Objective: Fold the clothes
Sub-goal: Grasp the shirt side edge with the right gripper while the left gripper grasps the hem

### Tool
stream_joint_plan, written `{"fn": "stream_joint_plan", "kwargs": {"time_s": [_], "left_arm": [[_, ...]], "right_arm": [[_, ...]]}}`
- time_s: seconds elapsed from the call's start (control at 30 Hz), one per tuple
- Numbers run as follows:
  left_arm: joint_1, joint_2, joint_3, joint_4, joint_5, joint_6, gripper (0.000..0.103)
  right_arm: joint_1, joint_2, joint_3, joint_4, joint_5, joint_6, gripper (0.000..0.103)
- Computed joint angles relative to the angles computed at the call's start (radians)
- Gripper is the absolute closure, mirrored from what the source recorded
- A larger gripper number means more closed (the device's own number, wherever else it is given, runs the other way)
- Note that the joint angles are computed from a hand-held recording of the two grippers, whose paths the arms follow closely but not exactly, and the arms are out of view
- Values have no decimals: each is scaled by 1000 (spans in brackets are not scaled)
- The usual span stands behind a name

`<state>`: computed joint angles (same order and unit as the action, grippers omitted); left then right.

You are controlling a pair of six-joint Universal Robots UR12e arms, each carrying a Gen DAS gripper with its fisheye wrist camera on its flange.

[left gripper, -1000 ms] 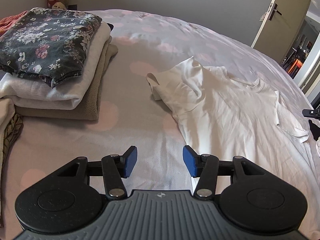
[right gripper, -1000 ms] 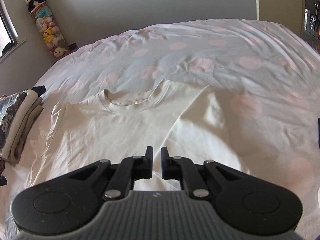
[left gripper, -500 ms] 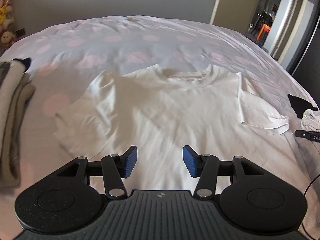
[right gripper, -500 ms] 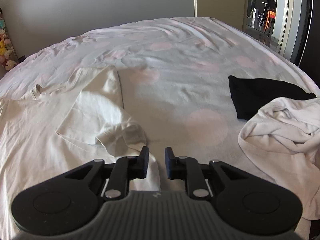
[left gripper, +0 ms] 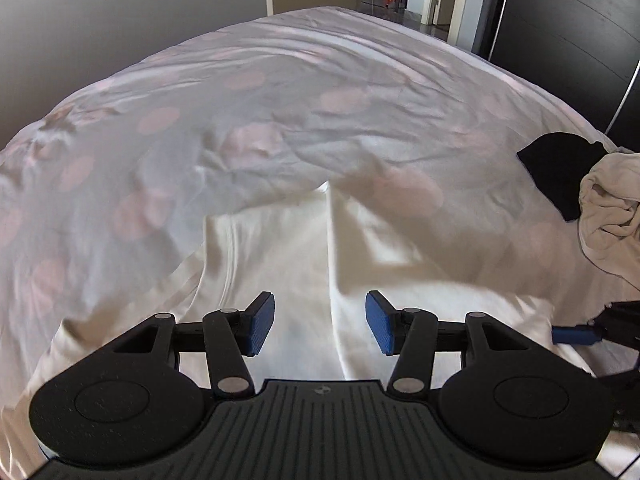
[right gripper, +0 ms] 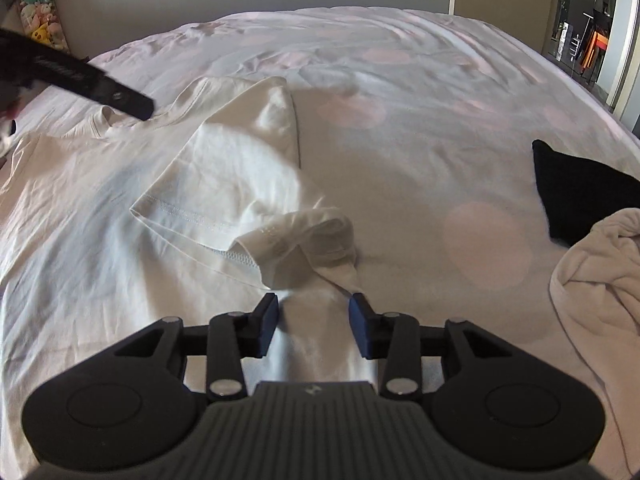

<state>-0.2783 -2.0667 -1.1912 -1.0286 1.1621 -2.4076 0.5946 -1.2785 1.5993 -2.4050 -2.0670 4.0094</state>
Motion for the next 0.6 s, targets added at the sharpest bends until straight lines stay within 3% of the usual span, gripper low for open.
{"fn": "stream_joint_plan", "kwargs": {"time_s": [0.17,0.4,0.47,0.6], "left_arm": [[-47,-82,120,-83,65,26,55],[-74,-148,219,-143,110,21,57],[-76,-164,246,-188,104,14,72],[-79,-174,261,-217,94,7,93]], "right_arm": [[-13,-11,33,-101,16,0,61],[-14,-8,32,-91,-34,6,61],[-18,-12,47,-109,-32,21,61],[-24,-9,90,-262,-24,19,62]]}}
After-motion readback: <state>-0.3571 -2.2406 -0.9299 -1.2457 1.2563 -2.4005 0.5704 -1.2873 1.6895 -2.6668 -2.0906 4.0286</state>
